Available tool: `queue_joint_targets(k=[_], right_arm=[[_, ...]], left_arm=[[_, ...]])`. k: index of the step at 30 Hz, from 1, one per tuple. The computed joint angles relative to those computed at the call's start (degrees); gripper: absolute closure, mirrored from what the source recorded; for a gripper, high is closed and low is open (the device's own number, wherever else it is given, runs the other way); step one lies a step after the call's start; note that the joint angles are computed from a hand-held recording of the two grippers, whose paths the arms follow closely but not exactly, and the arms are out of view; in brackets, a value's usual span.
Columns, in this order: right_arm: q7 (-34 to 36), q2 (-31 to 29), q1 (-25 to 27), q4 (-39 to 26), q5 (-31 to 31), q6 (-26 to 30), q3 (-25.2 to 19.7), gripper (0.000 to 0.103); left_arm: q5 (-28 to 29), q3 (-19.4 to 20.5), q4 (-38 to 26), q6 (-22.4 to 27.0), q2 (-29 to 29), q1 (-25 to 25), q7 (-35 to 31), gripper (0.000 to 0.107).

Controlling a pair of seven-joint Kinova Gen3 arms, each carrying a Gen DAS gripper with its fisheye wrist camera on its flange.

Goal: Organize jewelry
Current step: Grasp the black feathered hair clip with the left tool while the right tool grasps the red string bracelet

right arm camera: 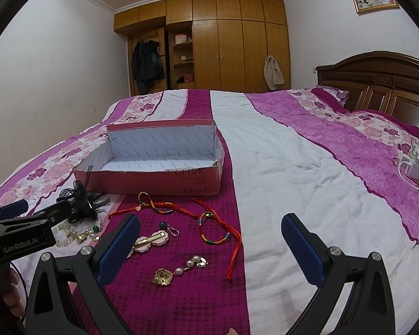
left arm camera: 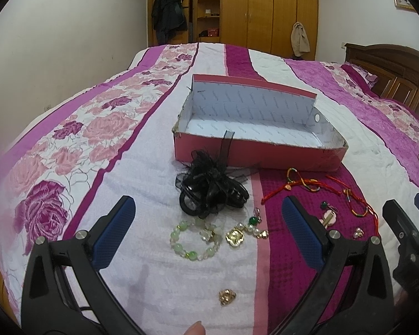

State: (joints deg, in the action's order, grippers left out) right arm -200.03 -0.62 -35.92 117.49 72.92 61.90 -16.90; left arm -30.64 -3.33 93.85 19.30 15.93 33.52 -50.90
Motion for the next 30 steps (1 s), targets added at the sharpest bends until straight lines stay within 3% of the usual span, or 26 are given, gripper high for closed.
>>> queue_joint_targets(k=[6, 19, 23, 30], right_arm=[[4.11, -0.78, 2.19, -2.17, -2.4, -2.2, 1.37, 0.0], [15.51, 0.81, 8.58, -6.08, -13.49, -11.93, 5.51, 0.0], [22.27, 2.12, 10.61, -8.22, -19.14, -14.55, 6.98, 0.001], [34.25, 4.62, 13.13, -11.22, -30.11, -17.87, 9.41, 0.018]], left_arm=[[7.76, 5.23, -3.99, 3.19, 2.06, -6.08, -8.3, 0.01], [19.03, 7.75, -15.84, 13.22, 9.74, -9.57, -21.15, 0.011], [20.61, 7.73, -18.5, 16.11, 11.57, -9.68, -23.18, 0.018], [26.81, 10.39, -20.92, 18.67, 13.46, -12.87, -30.01, 0.038]])
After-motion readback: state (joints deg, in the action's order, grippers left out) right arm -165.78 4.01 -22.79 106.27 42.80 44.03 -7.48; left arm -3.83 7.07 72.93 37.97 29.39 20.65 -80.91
